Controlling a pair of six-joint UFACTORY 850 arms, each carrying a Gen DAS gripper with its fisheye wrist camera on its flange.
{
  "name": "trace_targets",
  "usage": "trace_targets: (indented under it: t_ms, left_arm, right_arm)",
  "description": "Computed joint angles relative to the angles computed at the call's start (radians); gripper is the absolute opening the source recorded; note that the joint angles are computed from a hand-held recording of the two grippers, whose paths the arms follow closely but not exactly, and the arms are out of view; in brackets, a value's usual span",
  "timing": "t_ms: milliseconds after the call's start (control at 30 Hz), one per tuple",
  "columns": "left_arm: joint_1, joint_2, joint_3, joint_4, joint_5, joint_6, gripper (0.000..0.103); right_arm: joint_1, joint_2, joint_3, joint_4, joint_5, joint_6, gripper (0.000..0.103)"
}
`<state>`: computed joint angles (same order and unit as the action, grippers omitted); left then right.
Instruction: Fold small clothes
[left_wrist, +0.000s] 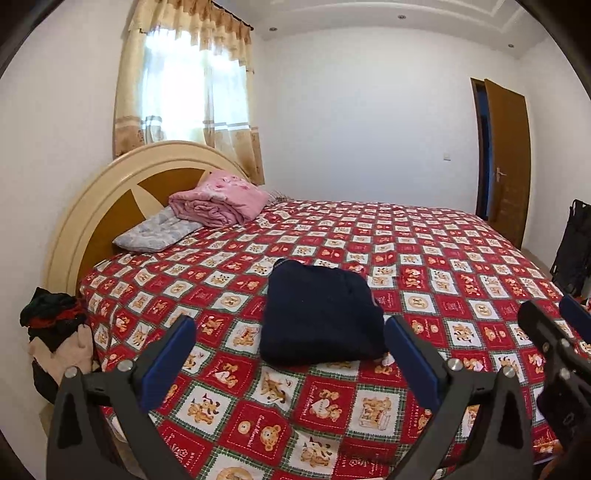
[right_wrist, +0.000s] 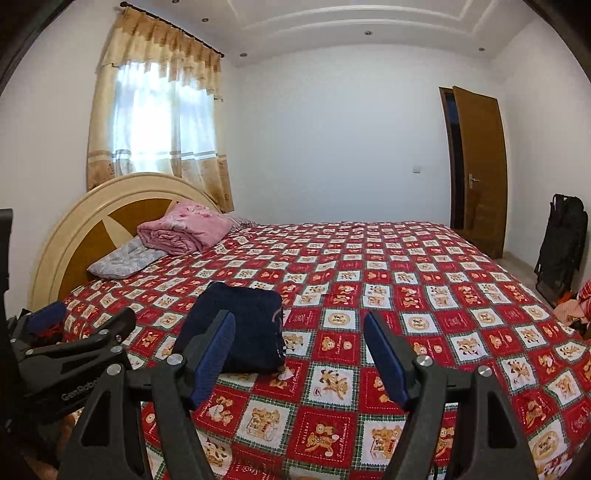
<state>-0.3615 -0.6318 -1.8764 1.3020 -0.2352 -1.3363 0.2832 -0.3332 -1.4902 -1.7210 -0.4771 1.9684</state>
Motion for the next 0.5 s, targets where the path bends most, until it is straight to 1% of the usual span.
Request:
trace_targets:
  t_ms: [67,200,500]
  left_arm:
    - [-0.002,0.001,0.005,-0.009,0.007,0.004,0.103]
    - [-0.008,-0.004,0.000,-0.048,0.008,0.061,0.103]
    - [-0.011,-0.008,-0.005,-0.039,-0.002,0.057,0.103]
  right_arm:
    - [0.001,-0.004,0.001,0.006,-0.008,-0.009,0.073]
    - [0.004,-0.010,0.001,0.020,-0.012,-0.015,0.073]
    - [0.001,-0.004,0.009,0.004,-0.003,0.017,0.073]
